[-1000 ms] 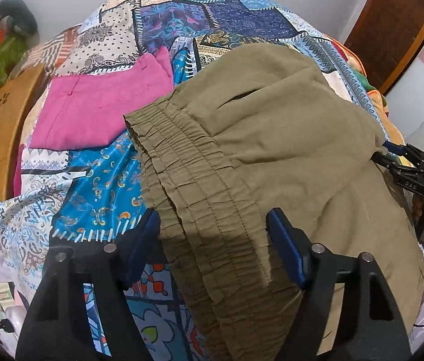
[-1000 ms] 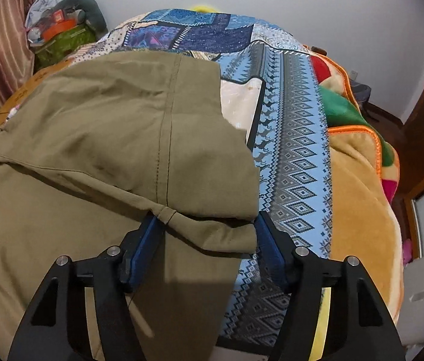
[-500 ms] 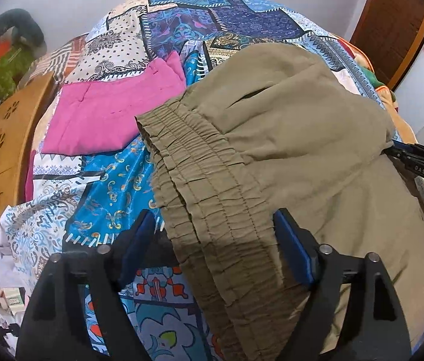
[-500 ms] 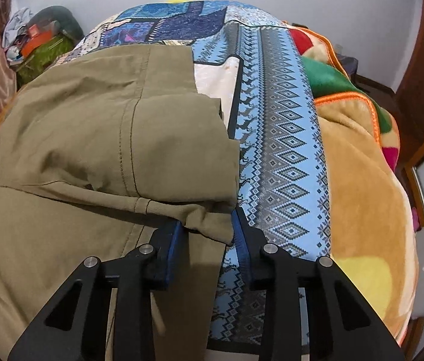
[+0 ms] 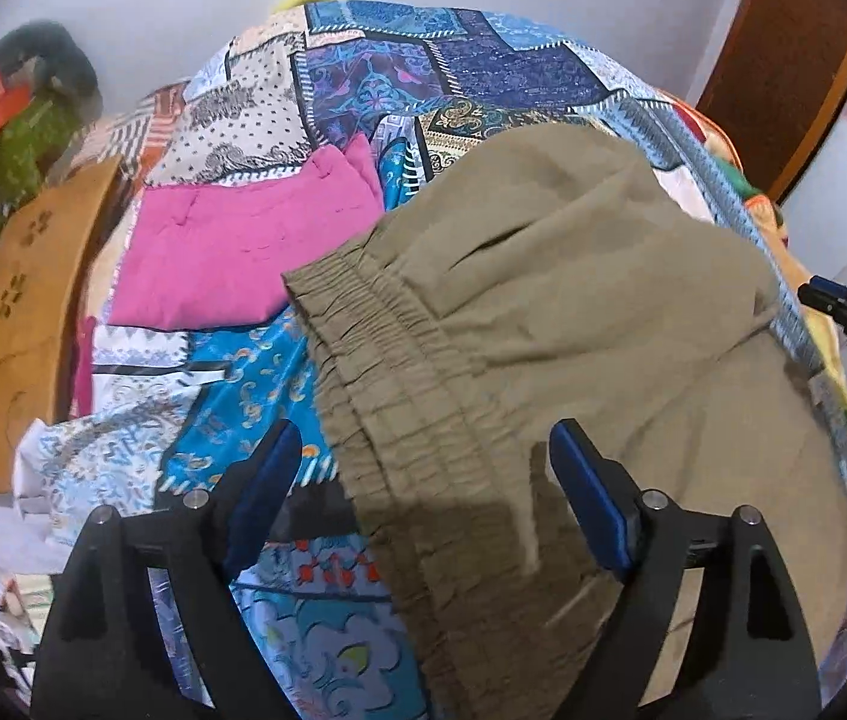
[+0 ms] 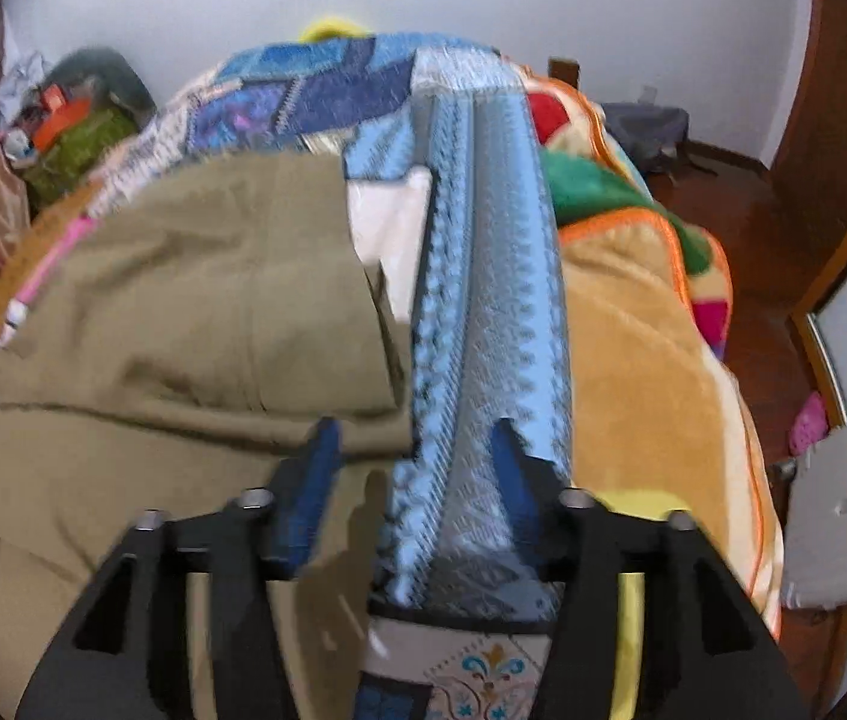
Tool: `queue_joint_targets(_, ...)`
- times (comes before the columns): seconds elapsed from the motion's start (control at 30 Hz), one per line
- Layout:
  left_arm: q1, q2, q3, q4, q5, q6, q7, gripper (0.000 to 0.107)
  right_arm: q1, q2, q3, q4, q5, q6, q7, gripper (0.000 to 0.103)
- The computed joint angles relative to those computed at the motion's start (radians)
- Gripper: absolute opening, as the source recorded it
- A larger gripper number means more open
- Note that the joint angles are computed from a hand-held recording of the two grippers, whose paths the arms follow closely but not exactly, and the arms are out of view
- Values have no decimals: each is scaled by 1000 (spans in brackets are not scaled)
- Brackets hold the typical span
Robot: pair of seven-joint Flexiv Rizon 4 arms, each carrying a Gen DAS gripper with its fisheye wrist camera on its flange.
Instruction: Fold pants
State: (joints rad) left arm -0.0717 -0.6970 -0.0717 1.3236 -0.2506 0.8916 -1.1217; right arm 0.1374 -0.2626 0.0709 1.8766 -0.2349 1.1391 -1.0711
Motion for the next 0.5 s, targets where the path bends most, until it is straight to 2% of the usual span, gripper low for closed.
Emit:
queue_joint_targets(0.13, -9, -63, 6, -86, -1, -87, -46, 86, 8, -51, -1, -46, -11, 31, -17, 59)
queue_joint_targets(0.27, 12, -72, -29, -63, -38, -70, -15, 86, -20, -136, 56, -128, 95, 10, -112, 59)
queue_joint_targets(0.3, 15, -71, -33, -56, -45, -60, -8, 86, -18, -145, 60, -134, 107, -2, -125, 57)
queue_joint_targets(0.33, 15, -70, -31, -50, -47, -46, -8, 84, -18, -158, 64, -142, 118, -8, -142, 44)
queue_joint_targets(0.37, 11, -71, -25, -50, -42, -35, -10, 83, -2, -168, 47, -137, 103, 0, -131, 40)
queue_joint_targets(0.43, -20, -70, 24, -47, 10, 26, -51, 80, 29, -170, 7, -111, 58, 42, -93, 36)
queue_joint_targets(0.5, -14, -68, 21, -38, 15, 47, -53, 81, 33, -175, 0, -111, 45, 46, -85, 33)
